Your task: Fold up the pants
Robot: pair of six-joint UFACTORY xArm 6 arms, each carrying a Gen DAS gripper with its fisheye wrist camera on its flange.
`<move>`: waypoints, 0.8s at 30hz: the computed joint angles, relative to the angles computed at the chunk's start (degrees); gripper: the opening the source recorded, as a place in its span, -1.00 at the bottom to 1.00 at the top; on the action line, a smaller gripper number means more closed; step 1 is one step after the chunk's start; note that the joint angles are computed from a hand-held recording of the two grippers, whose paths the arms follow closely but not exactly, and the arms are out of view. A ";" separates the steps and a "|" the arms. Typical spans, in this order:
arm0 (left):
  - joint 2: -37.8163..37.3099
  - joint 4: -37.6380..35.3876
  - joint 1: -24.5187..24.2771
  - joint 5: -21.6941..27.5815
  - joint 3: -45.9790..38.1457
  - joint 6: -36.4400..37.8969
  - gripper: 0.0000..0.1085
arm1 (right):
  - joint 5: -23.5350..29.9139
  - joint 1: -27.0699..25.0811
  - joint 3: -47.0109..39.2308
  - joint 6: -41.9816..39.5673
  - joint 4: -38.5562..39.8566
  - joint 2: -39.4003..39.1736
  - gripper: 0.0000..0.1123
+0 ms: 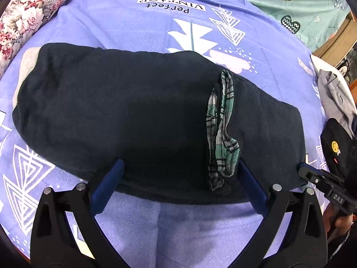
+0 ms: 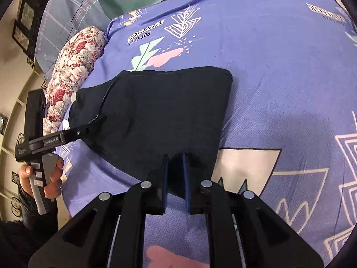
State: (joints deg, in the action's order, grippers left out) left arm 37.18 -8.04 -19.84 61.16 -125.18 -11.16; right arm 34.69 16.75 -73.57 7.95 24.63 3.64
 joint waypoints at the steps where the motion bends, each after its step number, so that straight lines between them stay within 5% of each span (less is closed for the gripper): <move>1: -0.47 -0.01 0.08 -0.26 0.54 0.02 0.85 | 0.25 0.17 -0.63 0.66 -1.02 0.10 -0.70; 9: -1.13 0.35 0.20 -1.27 0.37 -0.61 0.85 | -1.61 -1.64 -13.03 14.26 -18.12 8.74 -0.33; 12: -0.22 0.17 0.05 -1.49 -1.18 -0.71 0.85 | 2.41 -3.29 -17.49 14.95 -15.42 13.23 -0.33; 16: 2.68 1.75 0.16 2.65 -5.06 -2.21 0.85 | 0.82 -2.81 -13.52 15.80 -15.76 9.85 -0.33; 20: 0.77 0.13 0.68 0.04 -0.97 -1.34 0.85 | -0.79 -0.90 -6.22 12.51 -13.46 3.32 -0.22; 24: 1.04 0.89 0.50 0.56 -1.54 -1.78 0.85 | 4.18 1.61 -3.38 15.85 -19.91 1.02 -0.16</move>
